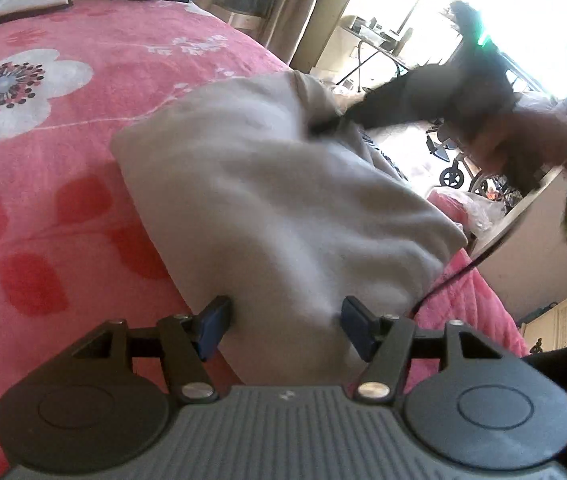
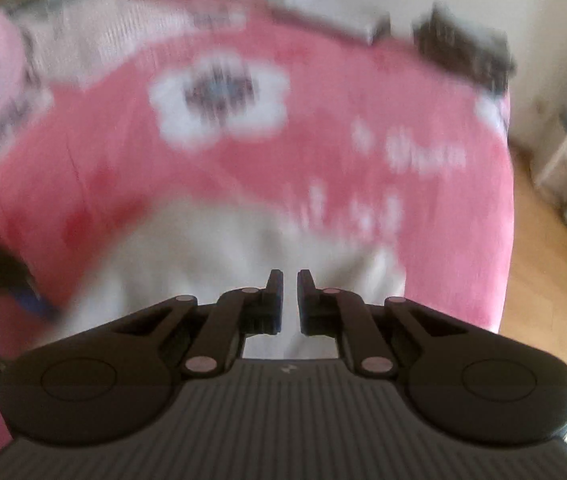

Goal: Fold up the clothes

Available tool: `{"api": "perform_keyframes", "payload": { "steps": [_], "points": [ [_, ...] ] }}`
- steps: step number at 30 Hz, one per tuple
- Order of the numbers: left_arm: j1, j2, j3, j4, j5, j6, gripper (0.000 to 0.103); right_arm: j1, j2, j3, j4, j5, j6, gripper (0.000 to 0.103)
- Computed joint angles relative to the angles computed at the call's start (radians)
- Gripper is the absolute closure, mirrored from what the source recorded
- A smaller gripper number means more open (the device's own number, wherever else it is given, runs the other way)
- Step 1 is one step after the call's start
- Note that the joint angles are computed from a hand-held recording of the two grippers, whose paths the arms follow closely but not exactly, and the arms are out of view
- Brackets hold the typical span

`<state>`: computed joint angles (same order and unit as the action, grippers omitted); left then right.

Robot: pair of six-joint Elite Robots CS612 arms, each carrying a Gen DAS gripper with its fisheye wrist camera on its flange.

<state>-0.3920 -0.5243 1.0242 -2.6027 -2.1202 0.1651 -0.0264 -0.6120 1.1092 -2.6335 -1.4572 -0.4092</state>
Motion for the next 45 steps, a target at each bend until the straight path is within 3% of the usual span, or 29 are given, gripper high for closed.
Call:
{"api": "perform_keyframes", "payload": {
  "steps": [1, 4, 6, 8, 13, 15, 17, 19, 21, 22, 25, 28, 31, 32, 35, 39, 43, 45],
  "points": [
    [-0.002, -0.002, 0.001, 0.001, 0.007, 0.001, 0.04, 0.0, 0.013, -0.004, 0.011, -0.024, 0.001, 0.098],
    [-0.005, -0.003, -0.011, 0.038, 0.028, -0.019, 0.04, -0.017, 0.02, 0.007, -0.021, 0.03, 0.077, 0.098],
    [-0.004, 0.0, -0.022, 0.061, 0.028, -0.046, 0.04, -0.019, -0.002, 0.025, -0.039, 0.022, 0.096, 0.097],
    [-0.002, 0.004, -0.034, 0.084, 0.021, -0.074, 0.041, -0.018, -0.043, 0.068, -0.074, 0.028, 0.052, 0.096],
    [-0.007, 0.01, -0.056, 0.12, 0.044, -0.086, 0.041, -0.033, -0.146, 0.178, 0.002, 0.202, -0.097, 0.096],
    [-0.013, 0.005, -0.054, 0.13, 0.069, -0.08, 0.04, -0.024, -0.147, 0.19, 0.093, 0.178, -0.166, 0.096],
    [-0.022, -0.001, -0.052, 0.149, 0.103, -0.076, 0.04, -0.012, -0.121, 0.205, 0.093, 0.126, -0.185, 0.098],
    [-0.031, -0.008, -0.049, 0.165, 0.142, -0.078, 0.04, -0.019, -0.105, 0.231, 0.009, 0.154, -0.122, 0.1],
    [-0.033, -0.008, -0.053, 0.179, 0.15, -0.096, 0.039, -0.03, -0.105, 0.211, 0.039, 0.185, -0.019, 0.101],
    [-0.032, -0.008, -0.055, 0.187, 0.151, -0.107, 0.038, -0.029, -0.11, 0.208, 0.041, 0.176, -0.02, 0.102],
    [-0.028, -0.002, -0.064, 0.206, 0.14, -0.14, 0.038, -0.019, -0.145, 0.226, 0.043, 0.161, -0.131, 0.098],
    [-0.028, -0.001, -0.065, 0.21, 0.137, -0.153, 0.037, -0.02, -0.165, 0.236, 0.122, 0.228, -0.231, 0.098],
    [-0.034, -0.004, -0.059, 0.206, 0.162, -0.134, 0.036, -0.002, -0.129, 0.248, 0.075, 0.157, -0.262, 0.098],
    [-0.035, -0.007, -0.052, 0.193, 0.165, -0.129, 0.036, -0.003, -0.121, 0.258, 0.036, 0.158, -0.24, 0.098],
    [-0.031, -0.012, -0.042, 0.177, 0.149, -0.131, 0.036, -0.026, -0.137, 0.276, -0.007, 0.214, -0.039, 0.098],
    [-0.022, -0.012, -0.041, 0.178, 0.125, -0.157, 0.036, -0.056, -0.176, 0.395, -0.283, 0.223, 0.302, 0.087],
    [-0.025, -0.018, -0.028, 0.162, 0.137, -0.174, 0.035, -0.083, -0.181, 0.499, -0.544, 0.217, 0.663, 0.05],
    [-0.029, -0.021, -0.022, 0.159, 0.154, -0.182, 0.035, -0.088, -0.172, 0.531, -0.602, 0.203, 0.787, 0.048]
  ]
}}
